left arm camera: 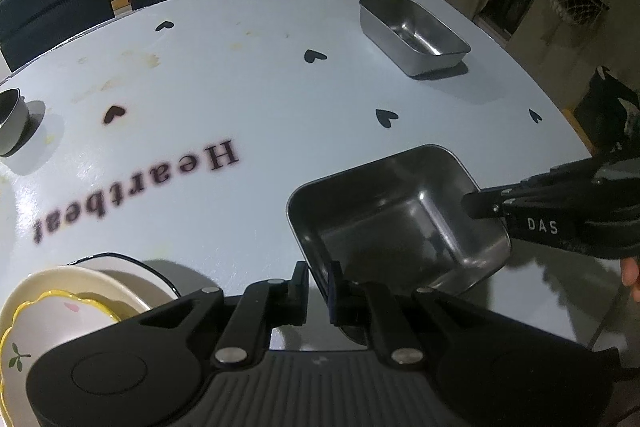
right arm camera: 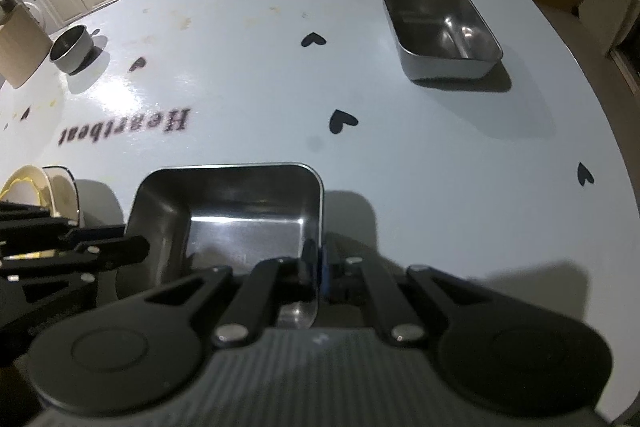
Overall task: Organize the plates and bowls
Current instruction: 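Lift the square steel tray with both grippers and carry it toward the bowls, then lower the tray onto the table and open both grippers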
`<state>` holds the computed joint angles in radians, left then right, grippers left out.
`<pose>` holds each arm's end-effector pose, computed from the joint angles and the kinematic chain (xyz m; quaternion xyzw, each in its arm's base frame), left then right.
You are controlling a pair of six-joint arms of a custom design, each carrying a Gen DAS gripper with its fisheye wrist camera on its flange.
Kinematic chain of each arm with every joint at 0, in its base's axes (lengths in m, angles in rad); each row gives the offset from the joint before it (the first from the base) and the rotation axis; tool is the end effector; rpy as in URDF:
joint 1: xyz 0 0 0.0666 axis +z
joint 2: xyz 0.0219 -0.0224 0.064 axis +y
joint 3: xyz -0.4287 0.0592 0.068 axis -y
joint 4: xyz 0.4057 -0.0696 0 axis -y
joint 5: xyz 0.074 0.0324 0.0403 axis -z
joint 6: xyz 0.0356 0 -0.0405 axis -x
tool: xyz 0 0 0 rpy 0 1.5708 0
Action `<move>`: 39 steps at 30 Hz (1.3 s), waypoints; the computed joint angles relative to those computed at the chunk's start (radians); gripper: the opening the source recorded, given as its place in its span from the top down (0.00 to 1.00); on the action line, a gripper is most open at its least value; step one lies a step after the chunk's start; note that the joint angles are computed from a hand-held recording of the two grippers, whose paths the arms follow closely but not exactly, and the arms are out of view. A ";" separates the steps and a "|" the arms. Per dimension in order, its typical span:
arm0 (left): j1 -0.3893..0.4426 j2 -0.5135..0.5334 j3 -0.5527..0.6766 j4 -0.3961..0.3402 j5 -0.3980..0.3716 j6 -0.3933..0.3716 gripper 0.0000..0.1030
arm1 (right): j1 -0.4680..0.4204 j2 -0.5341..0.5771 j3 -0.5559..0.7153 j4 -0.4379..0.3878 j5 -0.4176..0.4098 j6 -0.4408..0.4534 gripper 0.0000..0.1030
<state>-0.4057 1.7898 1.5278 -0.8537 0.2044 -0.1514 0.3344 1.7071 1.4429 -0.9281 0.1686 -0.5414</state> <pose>0.5675 -0.2521 0.3313 0.2886 0.9255 -0.1270 0.2100 0.5493 0.1841 0.3387 0.1169 0.9718 0.0046 0.2048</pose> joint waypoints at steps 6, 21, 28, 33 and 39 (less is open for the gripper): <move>0.000 0.008 0.004 0.005 -0.006 0.000 0.90 | 0.001 -0.006 -0.008 0.023 0.020 -0.012 0.96; 0.005 0.013 0.012 -0.007 0.002 0.000 0.68 | 0.001 0.000 -0.006 -0.001 0.007 -0.009 0.66; 0.015 -0.004 0.005 0.010 0.025 0.000 0.42 | -0.001 -0.026 -0.021 -0.007 -0.002 0.023 0.48; 0.021 -0.019 -0.004 0.043 0.045 0.011 0.15 | -0.002 -0.076 -0.055 0.035 0.005 0.025 0.23; 0.028 -0.032 -0.012 0.101 0.064 0.028 0.00 | -0.010 -0.129 -0.090 0.108 0.036 -0.011 0.01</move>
